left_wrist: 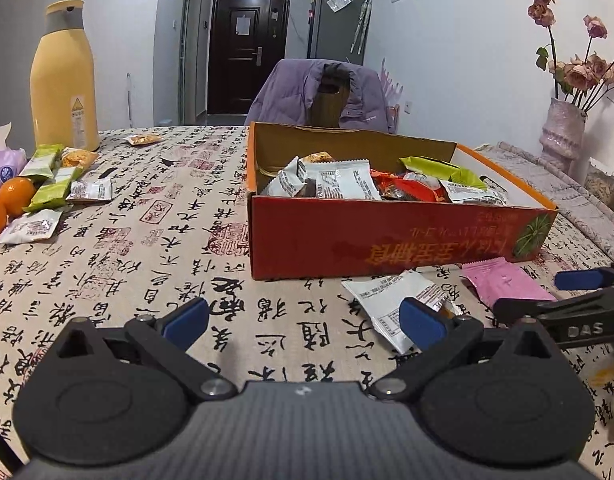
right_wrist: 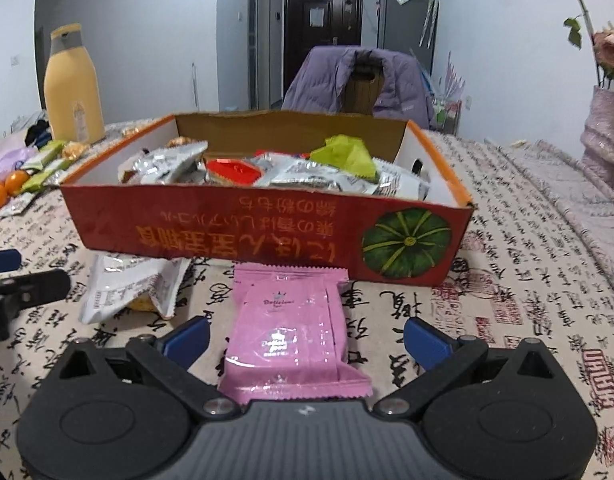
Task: Organize snacks
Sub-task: 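Grasp the pink packet with the right tool and lift it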
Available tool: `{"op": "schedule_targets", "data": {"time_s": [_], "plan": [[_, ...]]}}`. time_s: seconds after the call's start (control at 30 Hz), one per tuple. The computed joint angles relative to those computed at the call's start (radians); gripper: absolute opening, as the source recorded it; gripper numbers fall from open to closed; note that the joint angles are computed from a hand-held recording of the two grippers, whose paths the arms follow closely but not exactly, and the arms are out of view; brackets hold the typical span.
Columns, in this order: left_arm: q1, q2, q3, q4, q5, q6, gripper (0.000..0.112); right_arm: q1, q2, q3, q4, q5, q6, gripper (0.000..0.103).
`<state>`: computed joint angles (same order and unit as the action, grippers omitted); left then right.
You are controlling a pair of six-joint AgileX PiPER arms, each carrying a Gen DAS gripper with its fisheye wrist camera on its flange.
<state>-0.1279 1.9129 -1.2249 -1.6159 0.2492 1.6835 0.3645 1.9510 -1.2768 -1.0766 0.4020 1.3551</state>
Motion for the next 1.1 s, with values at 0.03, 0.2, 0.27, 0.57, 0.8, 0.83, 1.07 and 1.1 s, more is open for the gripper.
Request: {"op": "schedule_targets", "data": {"time_s": [0.03,0.2,0.27,0.57,0.8,0.83,1.07,1.1], "plan": [[0.002,0.002,-0.003,0.014,0.004,-0.016,0.103,-0.007,0.013,-0.018,0.044,-0.003,-0.043,0.103],[0.005,0.007,-0.012,0.069,0.016,-0.073,0.103,-0.025,0.047,-0.058,0.137,-0.008,-0.131,0.103],[0.005,0.008,-0.014,0.081,0.016,-0.084,0.103,-0.025,0.048,-0.058,0.126,-0.01,-0.119,0.103],[0.007,0.008,-0.016,0.09,0.018,-0.103,0.103,-0.022,0.046,-0.041,0.052,-0.021,-0.047,0.103],[0.005,0.009,-0.018,0.108,0.01,-0.12,0.103,-0.003,0.002,0.049,-0.198,-0.077,0.184,0.066],[0.004,0.009,-0.018,0.11,0.008,-0.12,0.103,0.002,-0.002,0.057,-0.234,-0.077,0.215,0.061],[0.0,0.008,-0.015,0.098,-0.003,-0.111,0.103,0.017,-0.022,0.094,-0.409,-0.045,0.406,0.061],[0.0,0.008,-0.016,0.098,-0.004,-0.111,0.103,0.024,-0.024,0.104,-0.458,-0.028,0.461,0.061]]}}
